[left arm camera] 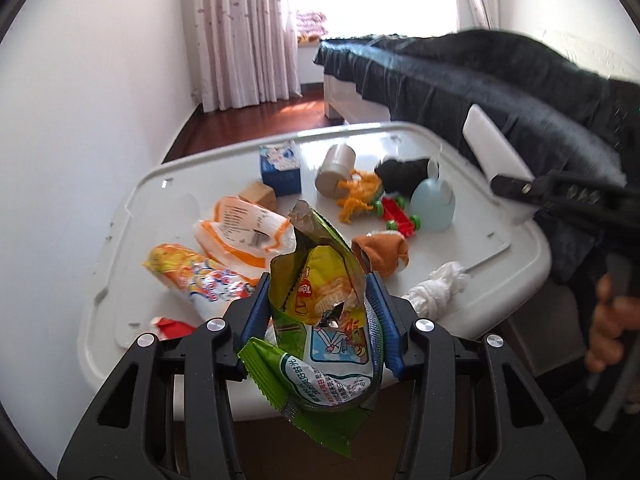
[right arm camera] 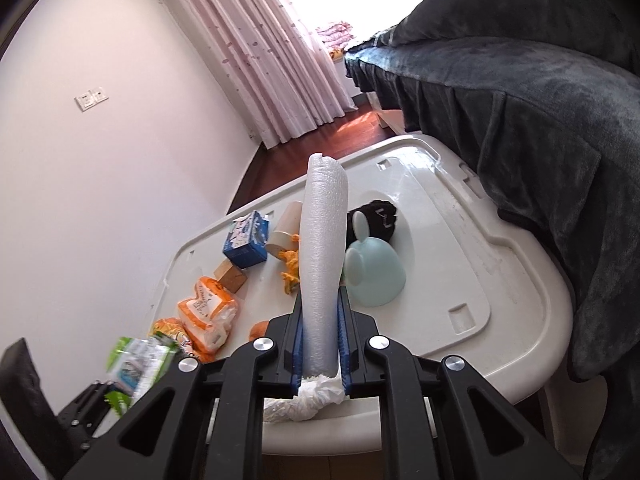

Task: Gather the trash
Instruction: 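Carry both items over the cardboard box and open both tools to drop them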

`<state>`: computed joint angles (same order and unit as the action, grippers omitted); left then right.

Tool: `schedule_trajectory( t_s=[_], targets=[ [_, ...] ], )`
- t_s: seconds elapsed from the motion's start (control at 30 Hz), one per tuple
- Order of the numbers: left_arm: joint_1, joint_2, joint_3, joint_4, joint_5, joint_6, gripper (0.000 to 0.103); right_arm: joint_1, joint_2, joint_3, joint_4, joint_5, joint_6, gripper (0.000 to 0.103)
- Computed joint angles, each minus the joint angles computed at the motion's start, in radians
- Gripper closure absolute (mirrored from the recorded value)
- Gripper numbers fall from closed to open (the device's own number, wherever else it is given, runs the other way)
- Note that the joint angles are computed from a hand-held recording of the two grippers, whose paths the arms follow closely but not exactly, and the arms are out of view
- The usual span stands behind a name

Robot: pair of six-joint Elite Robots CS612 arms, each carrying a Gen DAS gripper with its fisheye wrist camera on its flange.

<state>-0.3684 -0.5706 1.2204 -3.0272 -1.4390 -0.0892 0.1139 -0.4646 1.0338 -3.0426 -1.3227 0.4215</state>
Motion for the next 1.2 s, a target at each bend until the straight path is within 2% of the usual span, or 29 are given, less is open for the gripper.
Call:
schedule_trajectory(
  t_s=[0.23, 0.47, 0.57, 0.7, 0.73, 0.83, 1.03, 1.07, 1.1, 1.13, 1.17, 1.2],
  targets=[
    [-0.013, -0.095, 0.167, -0.143, 0.113, -0.012, 0.056, 0.023, -0.041, 0.081, -0.075, 0.058, -0.112, 0.089],
    [-0.032, -0.151, 0.321, -0.194, 0.211, -0.047, 0.056, 0.049, -0.146, 0.297, -0.101, 0.155, -0.205, 0.089],
    [-0.033, -0.162, 0.364, -0.158, 0.170, -0.089, 0.056, 0.068, -0.185, 0.364, -0.041, 0.164, -0.287, 0.088],
    [-0.026, -0.155, 0.377, -0.043, 0.081, -0.145, 0.056, 0.094, -0.197, 0.376, 0.155, 0.126, -0.396, 0.088],
    [-0.019, -0.150, 0.371, -0.003, 0.051, -0.159, 0.056, 0.097, -0.190, 0.366, 0.214, 0.114, -0.402, 0.088],
    [-0.005, -0.137, 0.350, 0.071, 0.020, -0.191, 0.056, 0.093, -0.166, 0.335, 0.333, 0.134, -0.365, 0.088],
    [0.009, -0.118, 0.326, 0.158, -0.018, -0.217, 0.053, 0.092, -0.143, 0.301, 0.417, 0.117, -0.344, 0.086],
    [0.012, -0.115, 0.319, 0.182, -0.034, -0.220, 0.049, 0.095, -0.148, 0.310, 0.416, 0.114, -0.341, 0.085],
    [0.014, -0.114, 0.314, 0.198, -0.045, -0.221, 0.041, 0.096, -0.147, 0.308, 0.421, 0.109, -0.340, 0.079],
    [0.015, -0.112, 0.306, 0.221, -0.048, -0.224, 0.035, 0.098, -0.147, 0.304, 0.430, 0.096, -0.335, 0.059],
    [0.014, -0.112, 0.306, 0.223, -0.044, -0.224, 0.028, 0.097, -0.146, 0.302, 0.430, 0.084, -0.325, 0.047],
    [0.014, -0.114, 0.309, 0.216, -0.040, -0.223, 0.027, 0.098, -0.145, 0.302, 0.413, 0.075, -0.311, 0.035]
  ],
)
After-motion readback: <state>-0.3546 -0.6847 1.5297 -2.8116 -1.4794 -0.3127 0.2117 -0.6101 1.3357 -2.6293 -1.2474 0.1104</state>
